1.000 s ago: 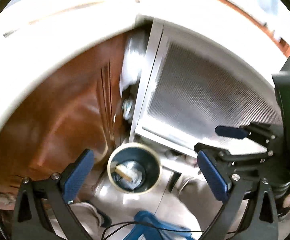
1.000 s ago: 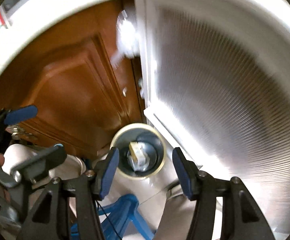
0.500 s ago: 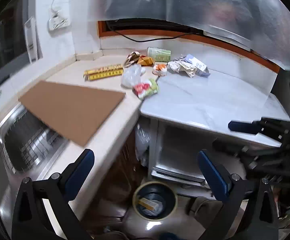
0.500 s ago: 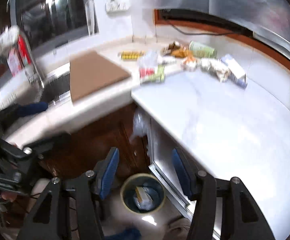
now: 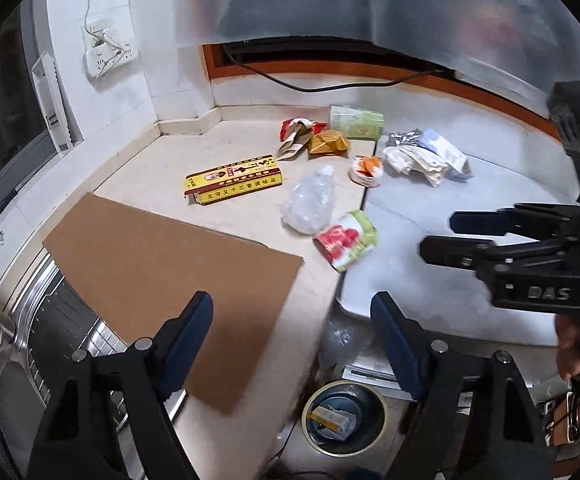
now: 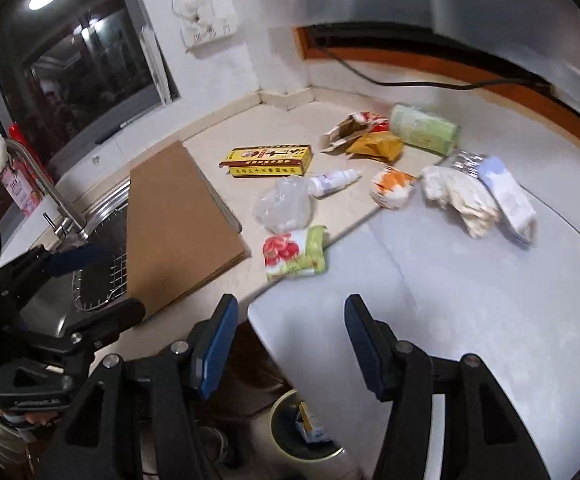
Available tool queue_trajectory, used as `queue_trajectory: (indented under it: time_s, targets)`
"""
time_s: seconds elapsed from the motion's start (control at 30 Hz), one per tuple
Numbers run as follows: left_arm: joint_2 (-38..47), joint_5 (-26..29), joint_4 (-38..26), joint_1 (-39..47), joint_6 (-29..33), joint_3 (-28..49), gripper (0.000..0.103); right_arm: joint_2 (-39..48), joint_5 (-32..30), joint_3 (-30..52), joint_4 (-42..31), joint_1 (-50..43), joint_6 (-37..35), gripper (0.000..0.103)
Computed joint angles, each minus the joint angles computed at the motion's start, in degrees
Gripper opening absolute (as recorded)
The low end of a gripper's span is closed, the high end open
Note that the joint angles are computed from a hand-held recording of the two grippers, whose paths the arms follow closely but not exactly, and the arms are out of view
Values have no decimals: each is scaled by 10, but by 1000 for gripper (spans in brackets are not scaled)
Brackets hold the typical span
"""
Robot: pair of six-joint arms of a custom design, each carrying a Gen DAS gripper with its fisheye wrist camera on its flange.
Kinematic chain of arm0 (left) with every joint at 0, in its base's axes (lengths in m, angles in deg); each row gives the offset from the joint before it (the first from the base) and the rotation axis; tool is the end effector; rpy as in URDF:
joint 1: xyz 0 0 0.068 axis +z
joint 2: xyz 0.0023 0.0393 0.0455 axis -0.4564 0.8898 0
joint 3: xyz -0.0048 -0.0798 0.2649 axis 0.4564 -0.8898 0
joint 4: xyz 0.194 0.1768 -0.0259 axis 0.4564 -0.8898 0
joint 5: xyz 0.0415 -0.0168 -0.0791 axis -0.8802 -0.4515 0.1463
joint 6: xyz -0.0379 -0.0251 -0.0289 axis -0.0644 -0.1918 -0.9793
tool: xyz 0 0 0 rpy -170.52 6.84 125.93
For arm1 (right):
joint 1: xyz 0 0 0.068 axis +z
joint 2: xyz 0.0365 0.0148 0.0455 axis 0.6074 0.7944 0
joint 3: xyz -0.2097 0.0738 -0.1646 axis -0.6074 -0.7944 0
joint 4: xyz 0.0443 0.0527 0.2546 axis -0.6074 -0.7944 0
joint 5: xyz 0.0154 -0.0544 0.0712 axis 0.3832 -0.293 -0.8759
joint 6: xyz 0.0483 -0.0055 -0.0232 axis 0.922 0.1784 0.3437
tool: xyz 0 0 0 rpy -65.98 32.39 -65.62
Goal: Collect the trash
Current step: 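Grasp the clear plastic bag with the left tool while the right tool grasps the red-green snack packet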
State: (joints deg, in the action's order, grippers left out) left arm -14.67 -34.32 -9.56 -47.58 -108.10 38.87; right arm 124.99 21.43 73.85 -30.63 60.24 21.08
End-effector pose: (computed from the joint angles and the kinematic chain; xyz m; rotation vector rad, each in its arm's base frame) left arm 0.1428 -0.0364 0.4617 -0.2887 2.3821 0.2116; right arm 0.2443 0.1182 0.4532 -0.9225 2.3007 0.5754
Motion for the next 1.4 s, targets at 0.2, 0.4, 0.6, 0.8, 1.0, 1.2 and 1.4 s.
queue_trajectory:
  time_s: [0.2,0.4,0.6,0.8,1.0,1.2,1.4]
  targets:
    - [16,40,38,61,56,-6,79,81,-3,41,26,16,-9,54]
    - [49,80,68,114,107,7,79,158,-37,88,0,11,-8,51]
    - [72,94,83,128,127,19,79,170,-55,74,4,11,-29,36]
    - [98,117,97,148,142,27,79,140,-96,24,30,-4,-50,15]
    - [142,147,117,173,148,40,79,101,-125,-11,46,-31,-64,6]
    - [197,165,125,182,151,60,79,79,-109,-14,82,-71,-28,5]
    - [254,176,139,193,135,69,79,68,-82,-19,114,-105,11,5]
